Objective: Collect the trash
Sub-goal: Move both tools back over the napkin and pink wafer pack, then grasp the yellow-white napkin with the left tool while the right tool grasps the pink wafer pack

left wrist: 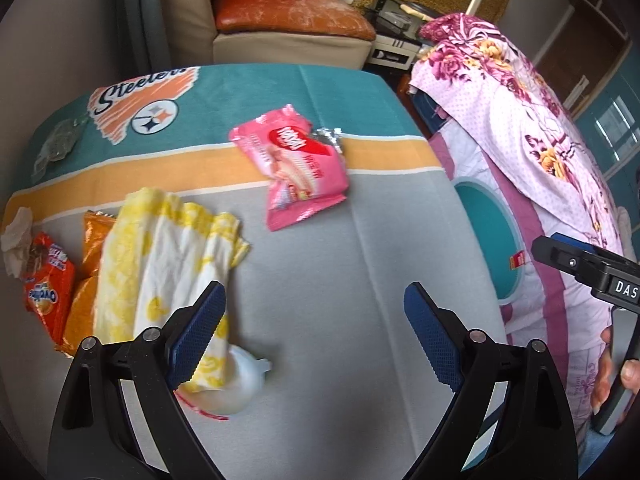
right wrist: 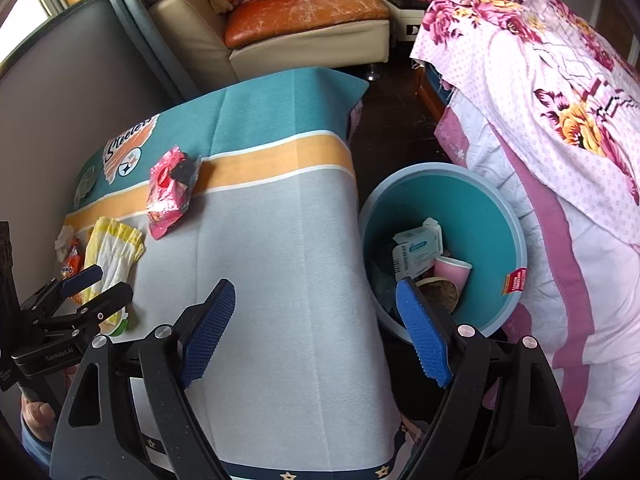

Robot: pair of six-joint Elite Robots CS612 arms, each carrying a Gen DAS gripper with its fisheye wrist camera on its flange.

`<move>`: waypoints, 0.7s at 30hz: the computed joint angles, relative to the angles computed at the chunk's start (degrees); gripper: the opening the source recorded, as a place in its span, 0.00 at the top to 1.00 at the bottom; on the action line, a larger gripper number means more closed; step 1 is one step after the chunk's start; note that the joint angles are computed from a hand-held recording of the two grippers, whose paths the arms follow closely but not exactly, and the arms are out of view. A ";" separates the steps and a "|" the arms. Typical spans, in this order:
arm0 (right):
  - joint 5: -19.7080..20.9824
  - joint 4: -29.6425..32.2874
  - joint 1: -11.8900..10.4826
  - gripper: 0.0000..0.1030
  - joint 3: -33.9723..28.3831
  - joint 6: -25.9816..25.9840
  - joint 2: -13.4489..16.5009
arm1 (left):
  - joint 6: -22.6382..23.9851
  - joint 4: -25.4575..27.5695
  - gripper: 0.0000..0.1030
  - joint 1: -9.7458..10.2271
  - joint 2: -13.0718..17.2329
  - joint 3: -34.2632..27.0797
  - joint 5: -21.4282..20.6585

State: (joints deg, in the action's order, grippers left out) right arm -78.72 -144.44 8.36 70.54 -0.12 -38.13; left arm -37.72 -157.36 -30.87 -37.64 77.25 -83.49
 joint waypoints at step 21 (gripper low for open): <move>2.04 5.22 2.42 0.23 -3.80 -2.00 2.52 | 0.71 2.82 0.26 1.08 -0.74 3.24 7.46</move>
